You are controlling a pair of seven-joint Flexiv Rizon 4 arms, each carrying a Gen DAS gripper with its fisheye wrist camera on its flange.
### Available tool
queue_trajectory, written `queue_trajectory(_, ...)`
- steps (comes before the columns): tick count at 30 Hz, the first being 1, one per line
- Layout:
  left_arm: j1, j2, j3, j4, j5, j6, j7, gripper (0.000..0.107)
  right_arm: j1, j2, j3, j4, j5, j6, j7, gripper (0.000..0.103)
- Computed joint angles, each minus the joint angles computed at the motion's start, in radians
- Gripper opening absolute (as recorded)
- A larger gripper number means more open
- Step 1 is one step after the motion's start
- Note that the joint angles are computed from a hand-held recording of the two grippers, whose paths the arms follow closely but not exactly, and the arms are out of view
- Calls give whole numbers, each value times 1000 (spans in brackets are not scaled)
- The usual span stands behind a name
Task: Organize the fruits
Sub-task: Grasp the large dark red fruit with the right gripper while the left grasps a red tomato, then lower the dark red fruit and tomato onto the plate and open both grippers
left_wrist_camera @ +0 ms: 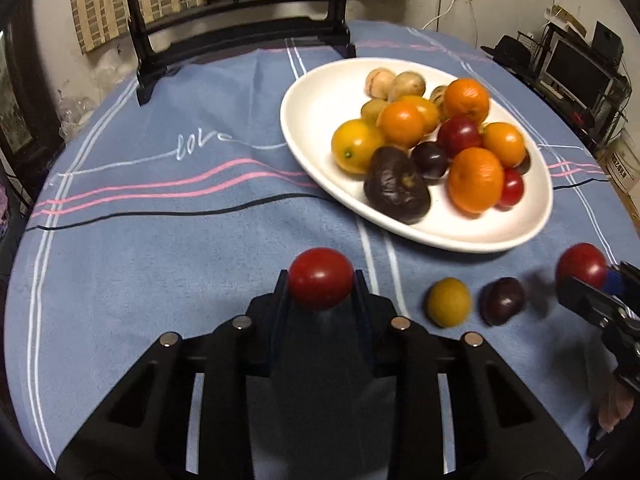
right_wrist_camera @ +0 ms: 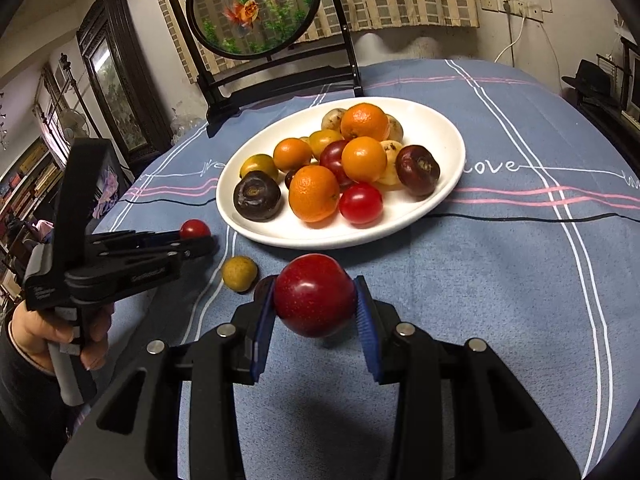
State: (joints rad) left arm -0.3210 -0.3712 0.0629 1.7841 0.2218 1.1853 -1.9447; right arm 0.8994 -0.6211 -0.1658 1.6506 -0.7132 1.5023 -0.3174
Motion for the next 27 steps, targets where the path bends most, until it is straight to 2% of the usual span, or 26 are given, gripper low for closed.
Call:
queue_trajectory(7,5,79,-23,64,-21,68,9,31,31,8,-52,17,-5,21,49,39)
queue_trajectory(12,1,108,-31,64,-23,106,4,31,35,31,-58,14,-19,23,58,39)
queue_trajectory(14,1,102,-35,47,-27,112,4,31,15,34,-34,-14,-31,0,23,39)
queue_trajectory(19,0,42,-47,-38,-56,109,17,31,-54,-5,45,-140,-43,-98,-90,39)
queue_trajectory(22,-29,-22,-16,-138,-39,54,-8,31,-101,-53,106,-228,-3,-147,-160,39)
queue_trajectory(27,-32,-99,-2,-246,-55,-6,-20,31,-121,-124,132,-344,45,-206,-247,39)
